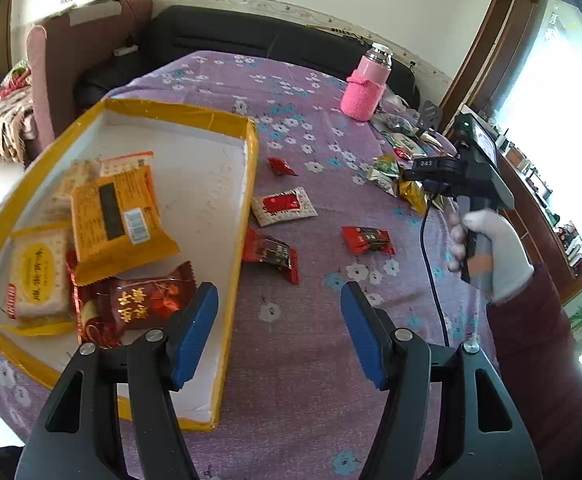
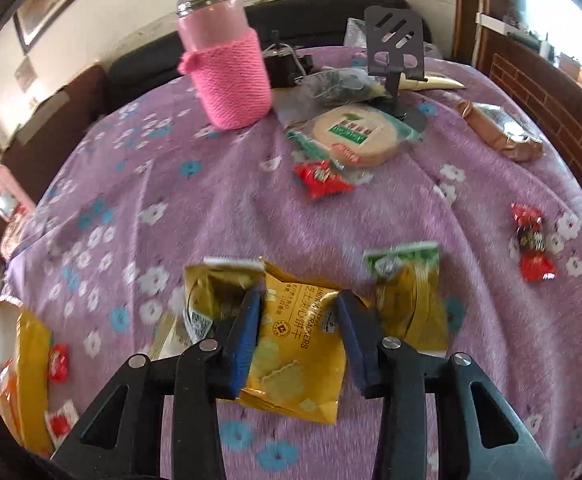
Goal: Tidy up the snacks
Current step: 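Grasp red candy with left tool while right grasps yellow cheese cracker bag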
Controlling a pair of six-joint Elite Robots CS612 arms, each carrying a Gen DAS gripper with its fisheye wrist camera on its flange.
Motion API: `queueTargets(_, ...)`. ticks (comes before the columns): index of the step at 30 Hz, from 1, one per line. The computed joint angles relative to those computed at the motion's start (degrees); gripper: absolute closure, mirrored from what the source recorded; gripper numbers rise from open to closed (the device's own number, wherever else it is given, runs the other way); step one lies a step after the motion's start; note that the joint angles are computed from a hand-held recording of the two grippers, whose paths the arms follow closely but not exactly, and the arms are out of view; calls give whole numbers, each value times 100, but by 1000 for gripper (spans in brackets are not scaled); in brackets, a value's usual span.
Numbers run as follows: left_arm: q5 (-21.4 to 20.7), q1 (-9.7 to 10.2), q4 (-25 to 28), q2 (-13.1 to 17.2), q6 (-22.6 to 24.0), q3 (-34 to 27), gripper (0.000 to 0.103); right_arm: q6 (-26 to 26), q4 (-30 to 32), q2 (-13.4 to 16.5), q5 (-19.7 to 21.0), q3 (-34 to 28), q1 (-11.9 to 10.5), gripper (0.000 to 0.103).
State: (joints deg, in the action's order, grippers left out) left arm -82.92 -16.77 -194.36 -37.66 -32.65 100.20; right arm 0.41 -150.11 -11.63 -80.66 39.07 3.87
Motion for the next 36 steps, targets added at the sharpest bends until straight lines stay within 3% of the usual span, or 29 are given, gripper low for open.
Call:
queueTargets(6,-67,-1,22,41,105,-63,40,-381,143,-598,1216,1088,-220,65)
queueTargets(8,-112,2,33,60,131,-95,40,-718,354,-825,1578,1472,-291,65)
queueTargets(11,-242,9,80,107,144,-192,40,-837,-116,-1079,1562,2025,-311,58)
queueTargets(13,-272,-13,166,140,285,-296,40,-782,-480,-1138,1407,2237,-285,39)
queueTargets(14,-286,-31,234,157,414,-367,40,-740,-584,-1140,1396,2282,-277,34)
queueTargets(18,-435,-62,597,250,996,-736,40,-758,-521,-1070,1590,2314,-254,36)
queueTargets(19,-446,-67,695,284,1135,-848,40,-784,-736,-1074,1505,2375,-237,41)
queueTargets(20,-461,-72,830,326,1298,-984,40,-834,-812,-1071,1425,2388,-224,55)
queueTargets(28,-1159,-39,2060,847,2758,-2148,40,-755,-673,-979,2025,2276,-354,55)
queueTargets(31,-1121,-58,2410,1006,3297,-2471,40,-722,-647,-959,2105,2239,-363,55)
queueTargets(34,-1070,-65,2910,1132,3453,-2741,41,-669,-615,-942,2213,2211,-386,55)
queueTargets(35,-1020,-68,2907,1138,3454,-2743,44,-644,-595,-935,2265,2199,-396,55)
queueTargets(36,-988,-81,2889,1122,3425,-2717,63,-624,-592,-934,2295,2202,-402,55)
